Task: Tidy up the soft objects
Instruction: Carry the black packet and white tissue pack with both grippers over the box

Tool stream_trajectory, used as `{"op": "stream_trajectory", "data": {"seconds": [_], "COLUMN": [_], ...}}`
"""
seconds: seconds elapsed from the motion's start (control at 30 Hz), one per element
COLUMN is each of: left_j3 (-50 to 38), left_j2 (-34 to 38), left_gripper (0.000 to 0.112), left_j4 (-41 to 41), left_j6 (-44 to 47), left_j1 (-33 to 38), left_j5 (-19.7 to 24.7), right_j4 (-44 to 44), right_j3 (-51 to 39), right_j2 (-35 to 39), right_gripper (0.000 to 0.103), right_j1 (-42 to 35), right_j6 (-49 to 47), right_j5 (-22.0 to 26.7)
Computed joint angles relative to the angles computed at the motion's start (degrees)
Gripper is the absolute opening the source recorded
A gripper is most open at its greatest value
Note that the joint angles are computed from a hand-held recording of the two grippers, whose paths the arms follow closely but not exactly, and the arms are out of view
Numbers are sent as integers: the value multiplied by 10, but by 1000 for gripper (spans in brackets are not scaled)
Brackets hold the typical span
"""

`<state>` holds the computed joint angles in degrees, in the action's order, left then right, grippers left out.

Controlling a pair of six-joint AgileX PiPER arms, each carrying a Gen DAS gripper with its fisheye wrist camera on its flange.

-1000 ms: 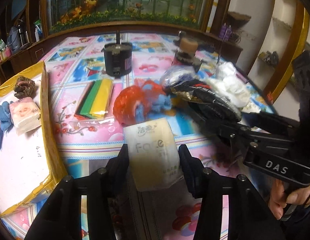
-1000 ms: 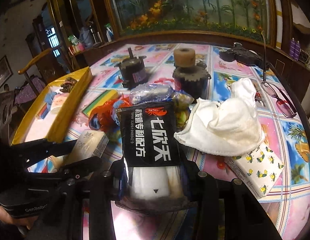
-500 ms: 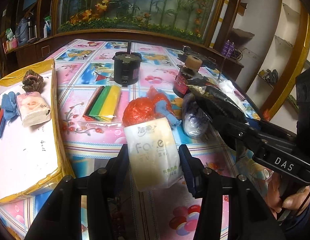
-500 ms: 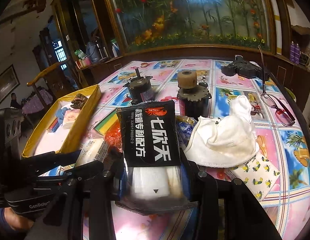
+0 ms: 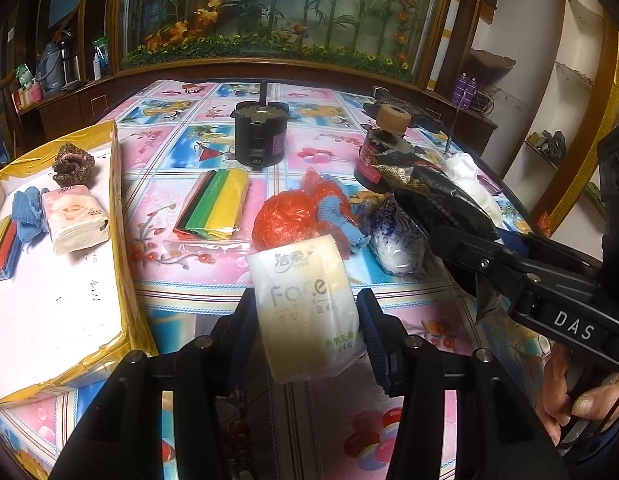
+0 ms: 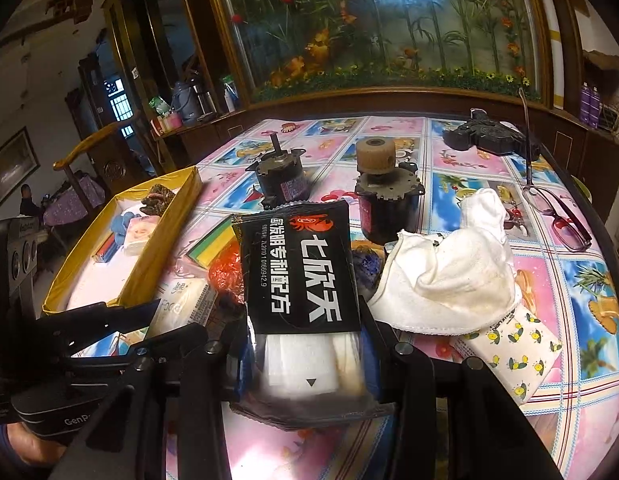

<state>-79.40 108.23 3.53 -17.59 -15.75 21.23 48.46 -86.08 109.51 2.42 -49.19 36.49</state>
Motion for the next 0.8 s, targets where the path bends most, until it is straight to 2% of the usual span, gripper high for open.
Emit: {"op": "stream_trajectory", "data": {"seconds": [0.8], "left_j3": [8], "left_j2": [-9], "left_gripper": [49], "left_j4": [28], "left_j6": [-27], "left_j1": [-1], "left_j5": [-7], "right_j4": [26], "right_j3": [4], "right_j2": [-1], "right_gripper": [46], "right_j1": [-5], "right_j6": [-22], "right_j5": [-1]}}
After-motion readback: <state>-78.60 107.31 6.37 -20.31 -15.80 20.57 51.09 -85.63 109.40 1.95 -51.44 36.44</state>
